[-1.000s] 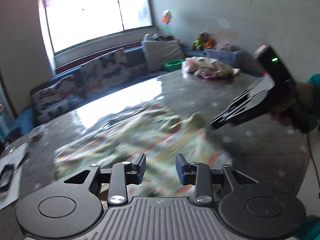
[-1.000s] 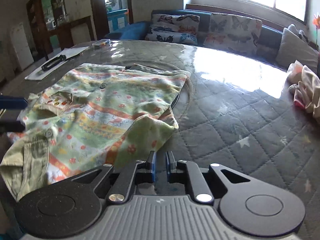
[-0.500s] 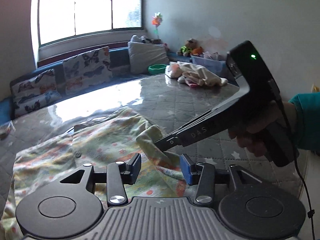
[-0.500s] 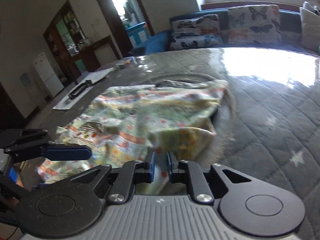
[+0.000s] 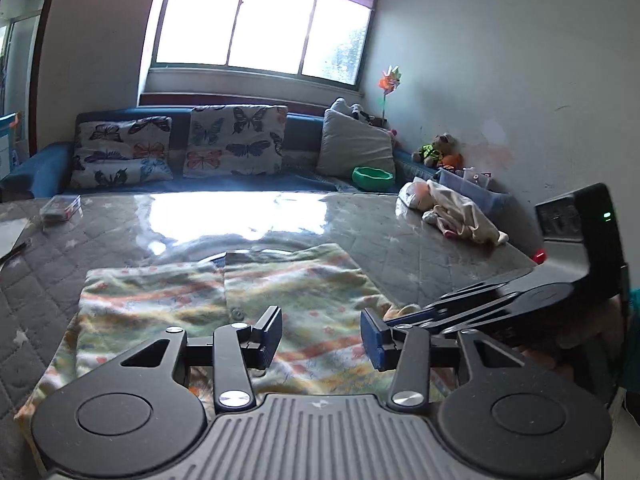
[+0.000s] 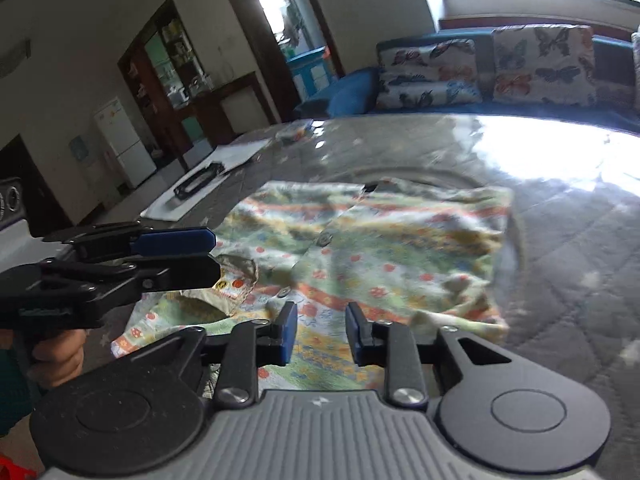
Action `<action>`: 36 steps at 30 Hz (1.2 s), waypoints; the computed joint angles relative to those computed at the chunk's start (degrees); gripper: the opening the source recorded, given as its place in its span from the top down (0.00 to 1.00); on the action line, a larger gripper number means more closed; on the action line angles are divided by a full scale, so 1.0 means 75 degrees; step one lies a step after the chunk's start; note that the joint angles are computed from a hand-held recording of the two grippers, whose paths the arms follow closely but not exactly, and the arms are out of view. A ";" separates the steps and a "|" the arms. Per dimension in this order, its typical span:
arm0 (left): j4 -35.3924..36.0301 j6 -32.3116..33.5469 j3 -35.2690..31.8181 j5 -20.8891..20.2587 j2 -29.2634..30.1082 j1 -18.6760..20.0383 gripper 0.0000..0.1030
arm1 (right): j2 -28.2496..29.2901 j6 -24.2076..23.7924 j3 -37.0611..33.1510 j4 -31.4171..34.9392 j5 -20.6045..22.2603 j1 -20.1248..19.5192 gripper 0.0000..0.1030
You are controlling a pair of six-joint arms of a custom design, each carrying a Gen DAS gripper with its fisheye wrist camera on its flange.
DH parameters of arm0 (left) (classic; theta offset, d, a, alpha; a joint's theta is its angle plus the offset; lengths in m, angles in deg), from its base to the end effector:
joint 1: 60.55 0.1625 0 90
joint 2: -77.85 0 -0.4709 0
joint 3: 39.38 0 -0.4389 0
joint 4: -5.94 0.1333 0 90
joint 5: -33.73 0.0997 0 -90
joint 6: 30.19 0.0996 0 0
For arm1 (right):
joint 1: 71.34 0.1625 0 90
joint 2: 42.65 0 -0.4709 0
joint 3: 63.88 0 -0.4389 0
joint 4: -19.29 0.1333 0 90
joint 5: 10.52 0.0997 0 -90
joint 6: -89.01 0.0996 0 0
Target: Fold clothes
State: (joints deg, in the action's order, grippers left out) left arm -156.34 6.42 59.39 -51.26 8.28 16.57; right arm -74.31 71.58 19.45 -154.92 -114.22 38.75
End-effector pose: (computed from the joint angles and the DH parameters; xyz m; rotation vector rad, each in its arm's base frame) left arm -0.0150 -0.7024 0.3853 1.0971 2.4926 -1.0273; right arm 0.3810 -0.7222 0.0374 0.8088 -2.6870 0.8261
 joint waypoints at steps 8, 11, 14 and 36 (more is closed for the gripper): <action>0.0361 0.1220 0.0018 0.0111 0.0482 -0.0623 0.55 | -0.0800 -0.0125 0.1220 -0.0784 -0.1798 0.0200 0.69; 0.0514 0.1695 -0.0077 0.0585 0.0896 -0.0849 0.55 | -0.0983 0.0124 0.1586 -0.0992 -0.1904 0.0098 0.69; 0.0468 0.2192 -0.0183 0.1001 0.1291 -0.0977 0.55 | -0.1150 0.0327 0.1952 -0.1243 -0.1868 -0.0040 0.69; 0.1116 0.0015 -0.1622 -0.0450 0.1577 0.0100 0.95 | -0.0760 0.0819 0.1429 -0.1249 -0.0850 -0.0367 0.68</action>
State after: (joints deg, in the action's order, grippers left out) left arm -147.97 6.53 47.23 -54.63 20.10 17.31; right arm -80.01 77.72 30.16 -164.28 -120.60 35.99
